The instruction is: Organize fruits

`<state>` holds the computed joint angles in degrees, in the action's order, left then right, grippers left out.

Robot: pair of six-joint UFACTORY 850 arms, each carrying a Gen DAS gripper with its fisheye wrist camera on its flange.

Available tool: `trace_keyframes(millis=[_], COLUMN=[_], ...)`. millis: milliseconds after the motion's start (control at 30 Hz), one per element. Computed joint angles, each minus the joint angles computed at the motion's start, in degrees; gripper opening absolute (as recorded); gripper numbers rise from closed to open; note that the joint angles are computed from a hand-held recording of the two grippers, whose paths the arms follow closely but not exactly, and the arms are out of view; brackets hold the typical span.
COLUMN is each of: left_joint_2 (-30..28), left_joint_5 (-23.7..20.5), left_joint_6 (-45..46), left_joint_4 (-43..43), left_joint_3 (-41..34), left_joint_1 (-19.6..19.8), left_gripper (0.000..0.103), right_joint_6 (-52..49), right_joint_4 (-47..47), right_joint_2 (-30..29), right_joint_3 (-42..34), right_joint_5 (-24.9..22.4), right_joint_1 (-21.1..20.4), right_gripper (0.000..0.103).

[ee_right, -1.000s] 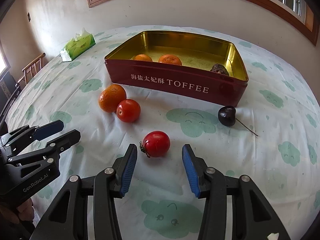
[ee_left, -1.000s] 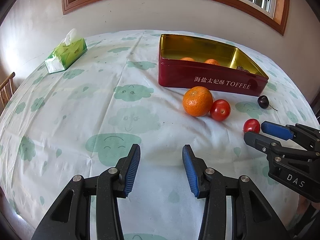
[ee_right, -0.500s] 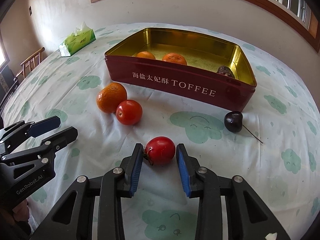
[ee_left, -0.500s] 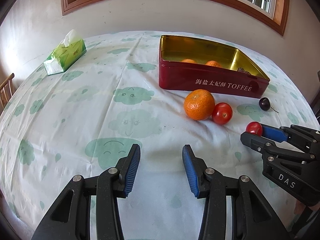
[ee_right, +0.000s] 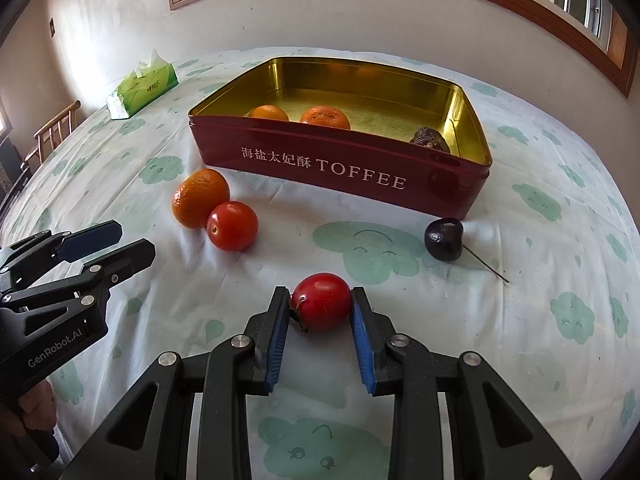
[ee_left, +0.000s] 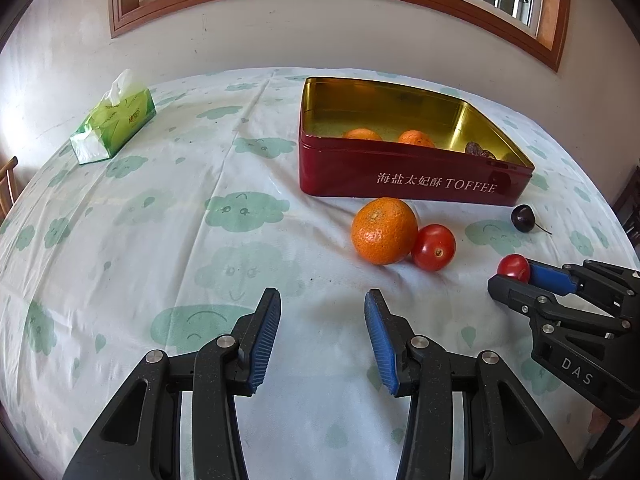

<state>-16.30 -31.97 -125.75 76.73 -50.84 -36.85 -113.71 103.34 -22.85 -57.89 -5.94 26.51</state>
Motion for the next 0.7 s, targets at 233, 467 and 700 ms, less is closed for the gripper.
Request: trace_keyframes(millis=[233, 467, 700], left_joint_2=[-1.68, -3.33, -4.01], left_joint_5=[0.12, 0.60, 1.71], left_joint_6=[1.99, 3.83, 3.99], left_joint_4=[0.95, 1.20, 2.20], left_joint_3=[-1.81, -3.55, -4.33], left_joint_1=[0.60, 1.12, 1.21], left_gripper=[0.045, 0.045, 0.045], right_joint_6=[1.40, 3.32, 0.58], right_joint_4=[-0.38, -1.71, 0.87], right_joint_2=[-0.27, -0.68, -0.83], right_joint_3=[-0.49, -1.06, -1.14], right_joint_5=[0.39, -0.03, -0.54], right_joint_1=[-1.39, -2.65, -2.95], right_gripper=[0.028, 0.028, 0.028])
